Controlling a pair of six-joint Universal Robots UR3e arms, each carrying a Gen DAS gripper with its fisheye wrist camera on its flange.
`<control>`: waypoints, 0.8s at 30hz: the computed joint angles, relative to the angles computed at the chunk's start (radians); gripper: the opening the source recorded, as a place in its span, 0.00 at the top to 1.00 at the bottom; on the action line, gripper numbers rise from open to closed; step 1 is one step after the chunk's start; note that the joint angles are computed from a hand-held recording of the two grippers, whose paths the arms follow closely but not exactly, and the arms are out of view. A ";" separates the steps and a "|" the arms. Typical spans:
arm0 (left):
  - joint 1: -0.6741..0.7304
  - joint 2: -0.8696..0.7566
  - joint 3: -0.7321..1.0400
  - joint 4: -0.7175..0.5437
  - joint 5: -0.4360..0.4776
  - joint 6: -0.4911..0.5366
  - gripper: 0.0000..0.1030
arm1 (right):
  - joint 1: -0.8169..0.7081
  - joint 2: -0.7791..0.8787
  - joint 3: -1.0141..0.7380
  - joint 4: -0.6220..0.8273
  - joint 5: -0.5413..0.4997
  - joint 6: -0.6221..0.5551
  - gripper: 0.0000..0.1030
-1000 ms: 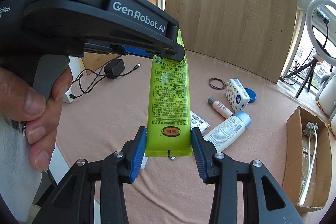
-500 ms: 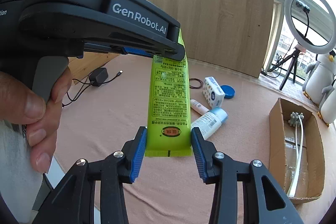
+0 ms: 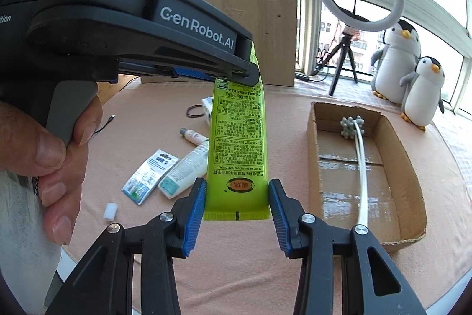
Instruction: Organize objects
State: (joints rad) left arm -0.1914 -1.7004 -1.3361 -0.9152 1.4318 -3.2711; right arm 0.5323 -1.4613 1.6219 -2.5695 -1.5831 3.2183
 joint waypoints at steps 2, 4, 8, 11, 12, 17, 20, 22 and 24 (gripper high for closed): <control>-0.044 -0.069 0.072 -0.006 0.013 -0.007 0.68 | -0.036 -0.037 0.050 -0.015 0.005 0.004 0.63; -0.082 -0.135 0.147 -0.016 0.022 -0.014 0.68 | -0.071 -0.071 0.093 -0.024 0.011 0.007 0.63; -0.139 -0.243 0.283 -0.044 0.031 -0.018 0.68 | -0.131 -0.135 0.169 -0.037 0.019 0.008 0.63; -0.170 -0.340 0.421 -0.089 0.031 -0.020 0.68 | -0.175 -0.170 0.203 -0.037 0.027 0.001 0.63; -0.179 -0.377 0.472 -0.104 0.031 -0.020 0.68 | -0.186 -0.179 0.213 -0.038 0.027 0.001 0.63; -0.216 -0.588 0.796 -0.231 0.056 -0.007 0.66 | -0.262 -0.201 0.246 -0.046 0.047 -0.015 0.63; -0.226 -0.644 0.847 -0.234 0.120 -0.018 0.35 | -0.287 -0.175 0.243 -0.060 0.015 -0.011 0.62; -0.223 -0.564 0.675 -0.122 0.173 -0.029 0.18 | -0.289 -0.132 0.207 -0.029 -0.032 0.005 0.61; -0.207 -0.474 0.511 -0.049 0.193 -0.025 0.16 | -0.301 -0.131 0.205 -0.026 -0.038 -0.002 0.61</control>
State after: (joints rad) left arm -0.3979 -2.1746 -0.8248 -0.9645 1.6247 -3.2957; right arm 0.2316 -1.5918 1.8272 -2.5953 -1.6208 3.2168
